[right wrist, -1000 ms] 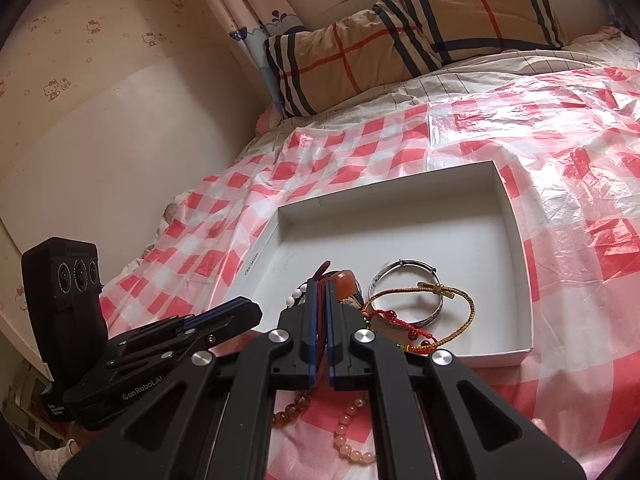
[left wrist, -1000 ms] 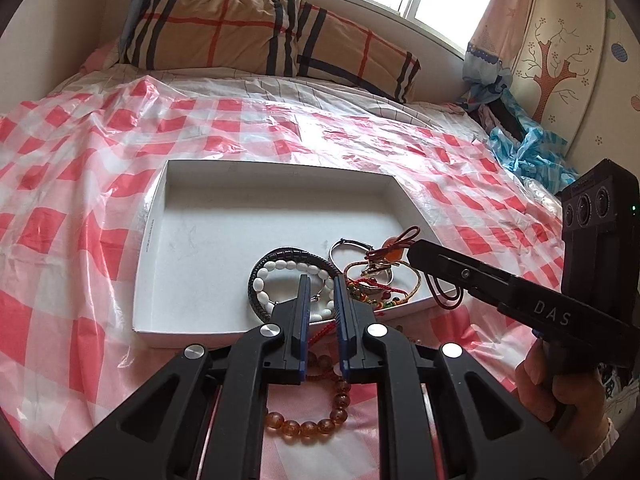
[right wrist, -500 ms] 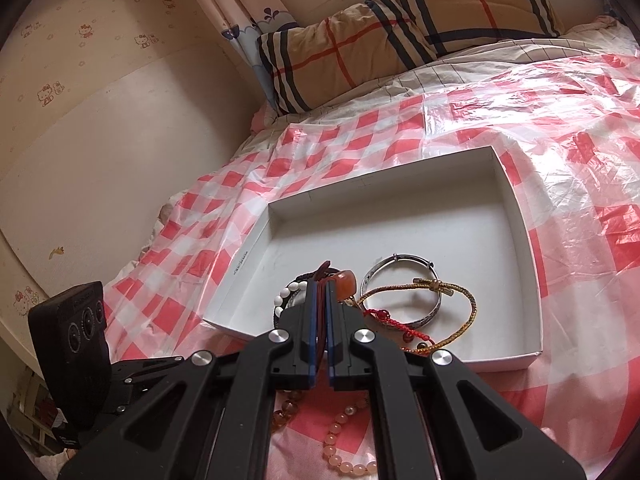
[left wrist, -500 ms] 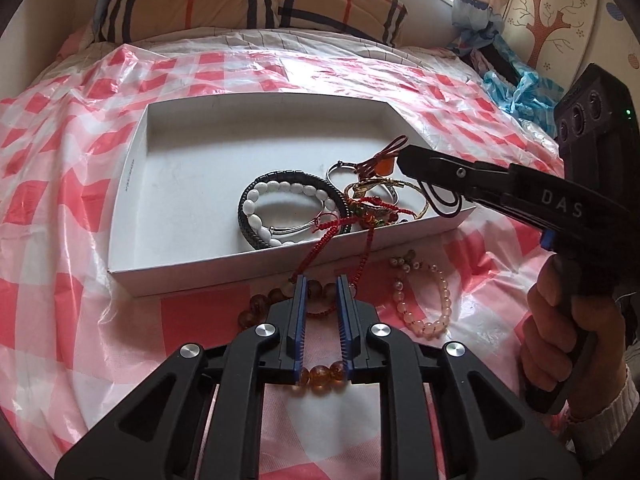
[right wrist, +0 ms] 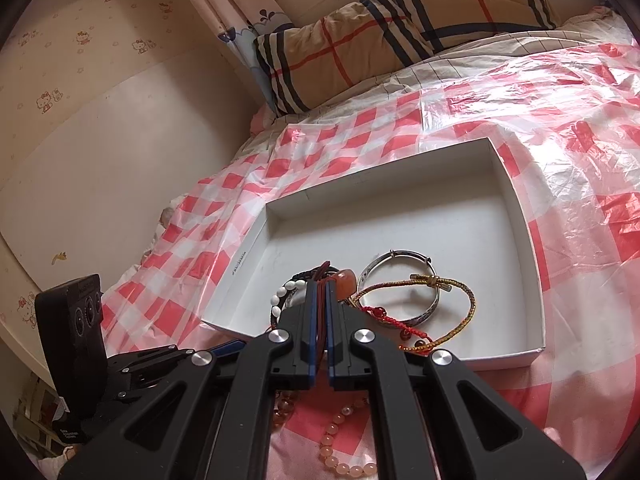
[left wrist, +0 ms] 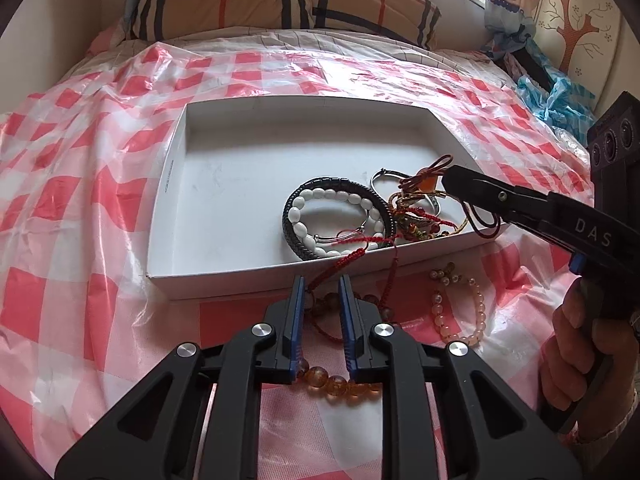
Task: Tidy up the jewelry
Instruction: 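Carry both held red bracelets over the white box and lower them, then open both grippers to release the red bracelets into the box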
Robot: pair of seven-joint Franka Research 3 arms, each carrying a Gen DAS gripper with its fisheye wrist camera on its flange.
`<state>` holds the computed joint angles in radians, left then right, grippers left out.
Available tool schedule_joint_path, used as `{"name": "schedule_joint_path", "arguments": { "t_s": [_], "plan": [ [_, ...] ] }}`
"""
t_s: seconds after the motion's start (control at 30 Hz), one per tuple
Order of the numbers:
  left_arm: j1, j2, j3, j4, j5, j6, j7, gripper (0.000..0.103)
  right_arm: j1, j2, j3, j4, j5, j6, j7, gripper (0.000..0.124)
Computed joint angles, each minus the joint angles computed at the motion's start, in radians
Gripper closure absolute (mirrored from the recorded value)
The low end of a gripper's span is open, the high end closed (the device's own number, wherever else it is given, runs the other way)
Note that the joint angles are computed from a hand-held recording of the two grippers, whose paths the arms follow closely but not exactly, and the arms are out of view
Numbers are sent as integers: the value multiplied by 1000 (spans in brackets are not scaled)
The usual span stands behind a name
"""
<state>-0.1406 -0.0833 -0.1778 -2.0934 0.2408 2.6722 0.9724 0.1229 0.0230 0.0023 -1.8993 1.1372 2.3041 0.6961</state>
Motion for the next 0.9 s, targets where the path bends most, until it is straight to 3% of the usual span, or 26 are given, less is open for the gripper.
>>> {"name": "schedule_joint_path", "arguments": {
  "t_s": [0.27,0.3,0.57,0.9],
  "plan": [
    [-7,39,1,28,-41,-8,61,87,0,0,1,1,-5,-2,4,119],
    [-8,36,1,23,-44,4,75,94,0,0,1,0,-4,-1,4,119],
    [-33,-21,16,-28,-177,165,179,94,1,0,1,7,6,1,-1,119],
    [-4,26,32,26,-222,278,137,94,1,22,7,53,21,-1,-20,119]
  ]
}}
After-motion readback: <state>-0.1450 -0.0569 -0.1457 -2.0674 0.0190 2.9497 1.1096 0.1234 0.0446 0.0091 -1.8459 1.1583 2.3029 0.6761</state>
